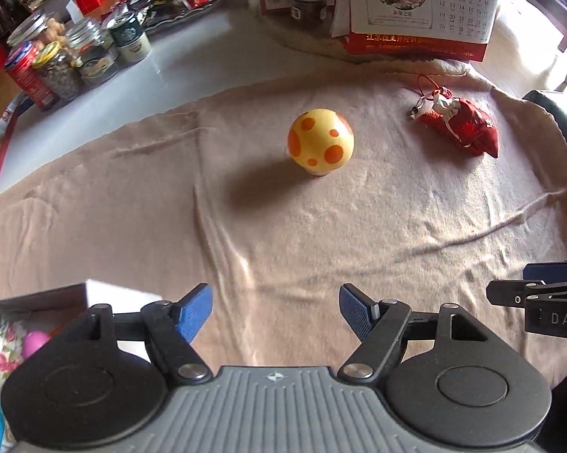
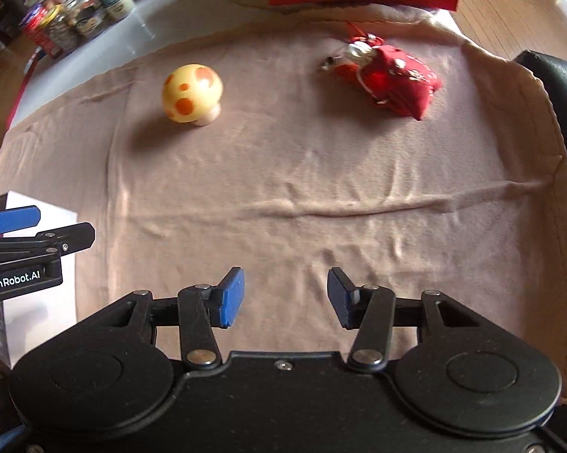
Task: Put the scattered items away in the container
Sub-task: 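Withdraw both tools from the box and reach the left tool to the yellow mushroom, then close the left tool on the yellow spotted mushroom while the right tool reaches the red pouch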
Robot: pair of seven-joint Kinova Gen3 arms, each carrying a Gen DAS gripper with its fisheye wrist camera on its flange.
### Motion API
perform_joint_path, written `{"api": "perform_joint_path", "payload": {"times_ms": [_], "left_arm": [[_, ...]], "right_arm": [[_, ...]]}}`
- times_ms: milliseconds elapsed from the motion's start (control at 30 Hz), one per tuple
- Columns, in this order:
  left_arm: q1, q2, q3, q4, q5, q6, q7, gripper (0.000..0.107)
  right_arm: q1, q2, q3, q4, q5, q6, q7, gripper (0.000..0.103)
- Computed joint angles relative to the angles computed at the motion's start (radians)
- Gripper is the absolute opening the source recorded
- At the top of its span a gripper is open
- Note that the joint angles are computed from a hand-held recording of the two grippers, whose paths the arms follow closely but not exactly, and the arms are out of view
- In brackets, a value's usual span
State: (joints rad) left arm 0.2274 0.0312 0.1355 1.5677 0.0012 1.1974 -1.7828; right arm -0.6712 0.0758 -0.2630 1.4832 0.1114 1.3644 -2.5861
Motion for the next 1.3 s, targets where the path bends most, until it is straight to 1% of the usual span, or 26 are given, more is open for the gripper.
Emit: {"api": "perform_joint_path", "payload": {"times_ms": [100,167,200,233,333,433,533,633,767,800,833,867,967,1067,1133,1233,1300], "left_arm": [[0.042,0.055,0.026,-0.001,-0.043,-0.073,0.055,0.076],[0.066,0.091,0.031,-0.007,-0.059,-0.127,0.083,0.077],[0.074,0.111,0.031,-0.015,-0.06,-0.149,0.092,0.08],[0.08,0.132,0.03,-0.029,-0.058,-0.161,0.096,0.081],[0.094,0.196,0.025,-0.077,-0.047,-0.185,0.107,0.081],[0.106,0.247,0.023,-0.12,-0.032,-0.195,0.102,0.082],[0.149,0.289,0.013,-0.151,-0.082,-0.21,0.116,0.083],[0.172,0.325,0.009,-0.174,-0.109,-0.21,0.106,0.083],[0.172,0.369,0.008,-0.195,-0.092,-0.18,0.084,0.083],[0.169,0.374,0.008,-0.19,-0.085,-0.183,0.077,0.079],[0.162,0.371,0.007,-0.176,-0.075,-0.197,0.07,0.07],[0.151,0.367,0.008,-0.165,-0.061,-0.205,0.063,0.068],[0.11,0.361,0.013,-0.153,-0.005,-0.202,0.035,0.067],[0.091,0.358,0.011,-0.157,0.025,-0.179,0.027,0.067],[0.093,0.355,0.008,-0.156,0.02,-0.164,0.024,0.067],[0.098,0.341,0.004,-0.141,0.006,-0.154,0.018,0.067],[0.091,0.33,0.007,-0.13,0.012,-0.144,0.004,0.067]], "right_arm": [[0.047,-0.012,0.029,0.052,-0.02,-0.032,0.029,0.05],[0.07,-0.012,0.038,0.076,-0.019,-0.049,0.044,0.05],[0.08,-0.011,0.043,0.085,-0.017,-0.058,0.049,0.05],[0.09,-0.009,0.046,0.093,-0.014,-0.067,0.055,0.05],[0.108,0.002,0.053,0.097,0.004,-0.084,0.077,0.05],[0.111,0.018,0.058,0.077,0.051,-0.091,0.091,0.05],[0.103,0.045,0.066,0.045,0.123,-0.091,0.088,0.05],[0.11,0.067,0.084,0.019,0.153,-0.109,0.097,0.05],[0.121,0.108,0.108,-0.013,0.168,-0.125,0.099,0.05],[0.123,0.119,0.113,-0.021,0.169,-0.126,0.102,0.05],[0.126,0.13,0.118,-0.027,0.167,-0.13,0.105,0.05],[0.127,0.139,0.123,-0.033,0.167,-0.135,0.106,0.05],[0.122,0.168,0.136,-0.05,0.179,-0.138,0.106,0.051],[0.099,0.198,0.145,-0.077,0.221,-0.121,0.11,0.051],[0.096,0.215,0.152,-0.096,0.223,-0.113,0.123,0.057],[0.092,0.228,0.159,-0.113,0.219,-0.103,0.132,0.058],[0.092,0.23,0.159,-0.117,0.214,-0.102,0.153,0.061]]}}
